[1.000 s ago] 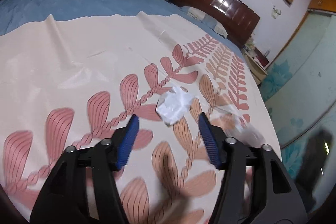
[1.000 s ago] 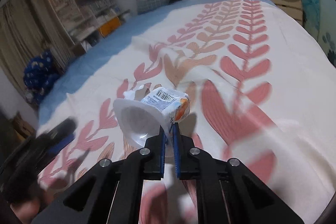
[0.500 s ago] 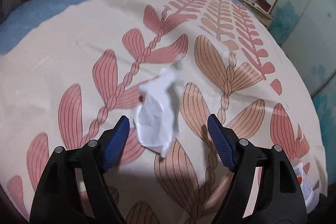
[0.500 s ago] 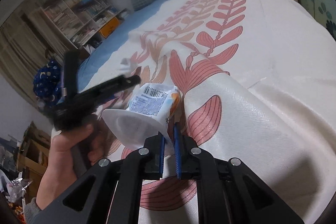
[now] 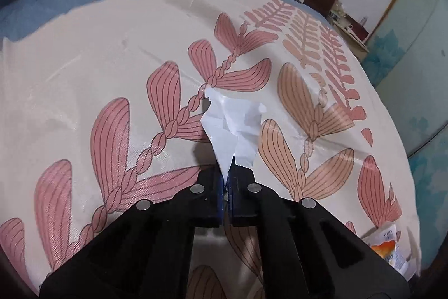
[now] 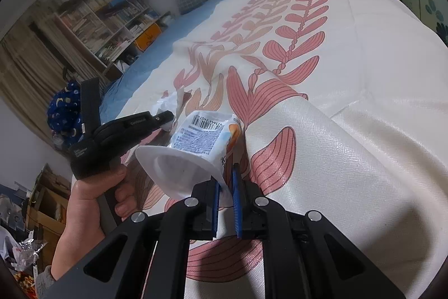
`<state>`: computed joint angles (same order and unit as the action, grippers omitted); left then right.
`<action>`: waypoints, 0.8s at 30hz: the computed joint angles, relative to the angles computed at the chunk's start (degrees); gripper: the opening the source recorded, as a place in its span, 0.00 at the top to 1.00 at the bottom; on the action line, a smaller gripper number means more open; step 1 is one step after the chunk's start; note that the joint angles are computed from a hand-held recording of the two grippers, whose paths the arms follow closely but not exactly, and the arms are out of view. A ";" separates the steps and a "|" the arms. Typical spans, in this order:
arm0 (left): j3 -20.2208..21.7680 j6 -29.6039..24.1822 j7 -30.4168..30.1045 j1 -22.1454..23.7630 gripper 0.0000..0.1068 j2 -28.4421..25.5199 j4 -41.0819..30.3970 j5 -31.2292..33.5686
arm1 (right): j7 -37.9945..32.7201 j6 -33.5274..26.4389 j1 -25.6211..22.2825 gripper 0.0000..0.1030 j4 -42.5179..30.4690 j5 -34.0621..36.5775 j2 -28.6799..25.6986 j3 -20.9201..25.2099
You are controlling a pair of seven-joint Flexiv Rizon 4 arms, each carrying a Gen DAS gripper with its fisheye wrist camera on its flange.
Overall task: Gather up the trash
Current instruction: 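Carry the cup and paper to the red basket and open both tools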
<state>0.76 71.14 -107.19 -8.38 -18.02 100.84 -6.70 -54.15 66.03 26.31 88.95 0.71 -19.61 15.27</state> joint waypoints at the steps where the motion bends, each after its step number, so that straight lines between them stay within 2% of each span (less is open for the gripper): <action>1: 0.57 0.87 -0.83 -0.60 0.99 0.37 0.20 1.02 | 0.02 0.11 0.03 0.90 0.04 -0.02 0.01 -0.03; 5: 1.26 4.02 -2.06 -1.93 0.99 2.62 1.66 3.23 | 0.02 0.40 0.02 0.90 0.00 0.14 -0.07 -0.01; 7: 1.79 4.98 -3.84 -2.86 0.99 4.32 2.41 4.81 | 1.04 2.46 0.39 0.90 1.22 -0.48 0.56 -0.64; 9: 2.63 5.28 -8.10 -4.53 0.99 7.61 3.90 7.11 | 3.25 7.44 1.46 0.90 4.21 -3.02 2.08 -2.31; 11: 2.28 6.23 -13.88 -5.73 0.99 12.01 6.48 8.70 | 5.24 9.05 2.27 0.92 6.63 -6.77 4.04 -3.65; 13: 1.44 0.95 -20.15 -7.15 0.99 16.59 5.24 16.28 | 5.11 9.03 1.18 0.92 8.36 -7.17 6.30 -2.68; 15: -1.02 -2.50 -23.06 -7.44 0.99 20.70 4.84 20.33 | 5.32 8.76 -0.28 0.92 11.26 -6.21 10.13 -1.72; 17: -4.77 -6.56 -28.52 -7.02 0.99 25.27 3.89 27.24 | 7.57 9.47 -1.74 0.92 16.29 -6.72 16.40 -1.83; 19: -8.42 -9.36 -30.87 -6.69 0.99 28.87 3.70 29.30 | 7.20 9.42 -3.41 0.92 19.48 -4.72 21.77 -1.60; 20: -11.03 -12.51 -32.12 -6.36 0.99 30.51 2.73 30.52 | 5.79 8.45 -4.13 0.92 20.90 -2.18 25.25 -1.78; 24: -19.16 -19.25 -34.93 -5.91 0.99 33.55 -1.05 32.58 | -0.15 2.21 -4.48 0.92 24.41 5.20 36.35 -4.72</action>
<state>-18.41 51.89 -142.12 -14.29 15.53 99.79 25.88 -54.30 68.24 21.83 113.36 5.91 16.73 10.55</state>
